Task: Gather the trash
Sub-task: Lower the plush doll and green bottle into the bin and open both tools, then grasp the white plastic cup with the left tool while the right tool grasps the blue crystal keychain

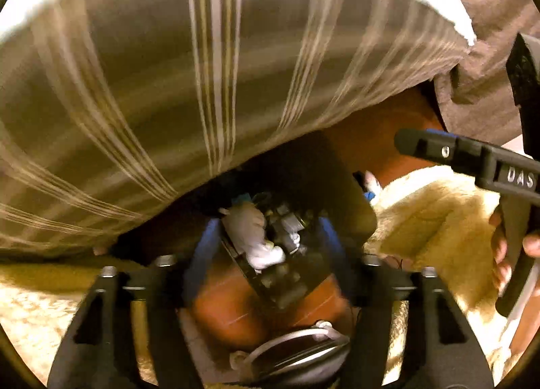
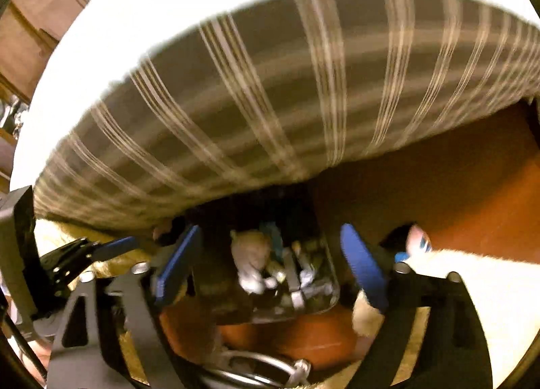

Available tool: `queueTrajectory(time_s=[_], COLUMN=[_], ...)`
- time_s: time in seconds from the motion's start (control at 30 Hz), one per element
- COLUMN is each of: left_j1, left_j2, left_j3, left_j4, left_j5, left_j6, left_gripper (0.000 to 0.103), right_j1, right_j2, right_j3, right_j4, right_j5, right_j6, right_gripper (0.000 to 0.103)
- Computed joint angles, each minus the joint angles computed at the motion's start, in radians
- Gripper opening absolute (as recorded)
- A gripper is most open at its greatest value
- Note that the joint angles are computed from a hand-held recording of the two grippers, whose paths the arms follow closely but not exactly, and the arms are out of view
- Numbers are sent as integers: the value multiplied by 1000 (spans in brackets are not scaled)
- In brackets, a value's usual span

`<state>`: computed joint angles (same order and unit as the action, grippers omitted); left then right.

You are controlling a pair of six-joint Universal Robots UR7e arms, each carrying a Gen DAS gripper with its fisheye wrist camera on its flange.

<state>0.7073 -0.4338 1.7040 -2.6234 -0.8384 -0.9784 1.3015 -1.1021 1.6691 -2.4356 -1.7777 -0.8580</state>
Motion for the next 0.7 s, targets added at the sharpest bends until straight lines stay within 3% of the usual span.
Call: queueTrajectory(time_s=[0.07,0.13,0.37,0.57,0.7], left_j1=[-28,-56,-109,-95,-55], left_j2=[-24,-54,-153,-189,-195], left_j3=[14,28,43,-7,-56], left_j4=[-1,-2,27,44,-3], left_j5=[34,72,217,313,330], left_j6=[3,12,24,92,175], left_gripper=[85,91,93,93,93], right_j1=[8,21,74,143,173], right_j2=[-29,-59,-111,-49,30], right_j3=[16,27,17,-91,-213], right_j4=[-31,-51,-188,-218,-148], right_j5=[34,73,197,205,209], right_j6=[-25,-46,-88,-94,-78], right_gripper=[94,96,98,99,99])
